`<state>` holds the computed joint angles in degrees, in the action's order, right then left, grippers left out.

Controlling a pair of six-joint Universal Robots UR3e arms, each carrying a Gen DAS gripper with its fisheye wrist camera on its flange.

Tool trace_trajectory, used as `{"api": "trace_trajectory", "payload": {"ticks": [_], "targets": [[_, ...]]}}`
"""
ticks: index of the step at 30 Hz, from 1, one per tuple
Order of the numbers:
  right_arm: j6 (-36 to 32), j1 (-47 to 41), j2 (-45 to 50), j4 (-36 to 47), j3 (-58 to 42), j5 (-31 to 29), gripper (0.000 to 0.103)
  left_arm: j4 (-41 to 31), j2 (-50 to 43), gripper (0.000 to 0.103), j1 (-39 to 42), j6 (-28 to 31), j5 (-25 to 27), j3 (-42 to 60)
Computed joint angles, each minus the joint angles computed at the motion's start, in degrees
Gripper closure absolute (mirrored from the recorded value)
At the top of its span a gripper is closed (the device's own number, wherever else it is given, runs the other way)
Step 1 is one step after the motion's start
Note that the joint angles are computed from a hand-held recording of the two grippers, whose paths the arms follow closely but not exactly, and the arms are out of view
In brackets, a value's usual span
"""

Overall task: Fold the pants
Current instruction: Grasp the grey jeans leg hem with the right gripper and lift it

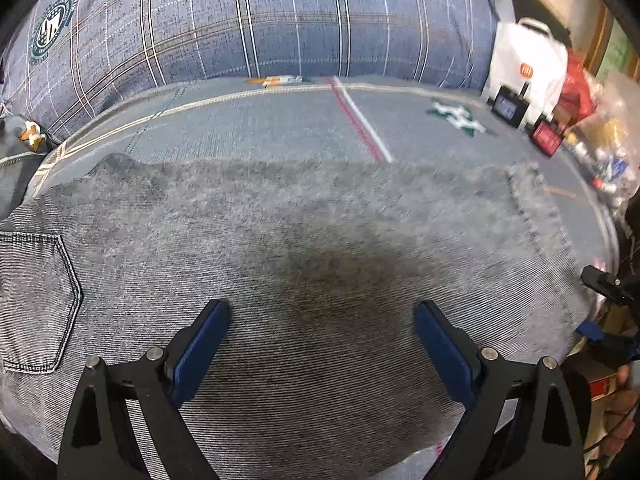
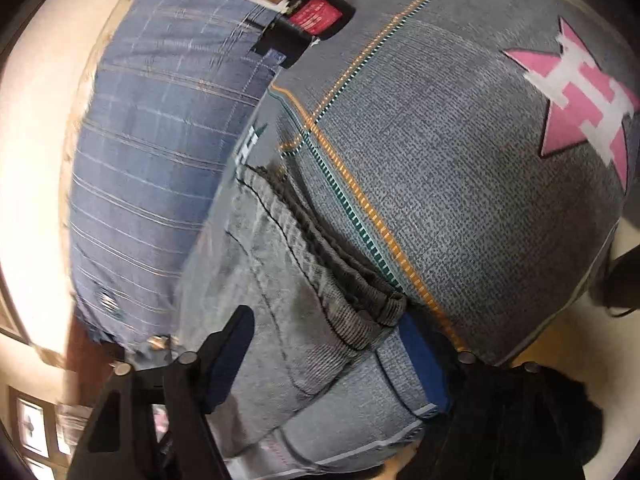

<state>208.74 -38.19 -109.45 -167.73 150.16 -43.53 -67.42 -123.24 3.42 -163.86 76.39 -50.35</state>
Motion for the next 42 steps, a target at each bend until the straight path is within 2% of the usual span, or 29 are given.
{"api": "trace_trajectory", "payload": {"ticks": [1,3,5,6,11,14,15,18,26,34,38,42], "targets": [[1.87,2.81,1.53,-0.42,-2.40,-2.90,0.038,0.96,0.53,0.008,-0.24,0.43,0.79,-0.98],[1.13,4.83,1.91,2.60,-4.88,-6.39,0.048,1.11,0.70,0.008,-0.55,0.58,1.30,-1.31],[-0.33,5.09,1.52,5.75,-6.15,-7.94,0.061,0.40,1.06,0.008,-0.63,0.61,1.75,-1.18],[-1.11,4.85,1.32,6.71,-6.31,-7.99,0.062,0.51,1.40,0.008,-0.56,0.62,1.70,-1.38],[-2.73,4.36,1.28,8.37,-6.58,-7.98,0.063,6.83,3.99,0.008,-1.12,2.06,4.69,-6.40],[-2.33,4.81,1.75,8.87,-7.45,-8.52,0.062,4.74,1.27,0.007,-1.79,2.64,7.09,-4.67],[-2.29,4.86,1.82,9.33,-7.82,-8.59,0.062,8.23,2.43,0.006,-1.53,2.61,6.52,-7.65],[-2.59,5.39,2.24,11.24,-9.49,-9.20,0.062,9.51,2.49,0.006,-1.80,2.83,7.12,-8.65],[-1.77,10.79,3.86,13.95,-16.39,-14.88,0.076,11.74,2.96,0.005,-1.24,3.94,6.36,-10.67],[1.19,24.15,4.92,14.97,-32.28,-24.73,0.077,10.71,3.35,0.006,-0.81,3.79,5.07,-10.33],[1.29,37.72,13.26,13.02,-46.05,-31.83,0.077,6.27,5.23,0.011,4.37,0.90,-1.40,-8.96],[-0.70,49.63,23.36,11.43,-58.10,-36.67,0.077,10.73,11.85,0.011,13.78,-1.57,-6.17,-14.95]]}}
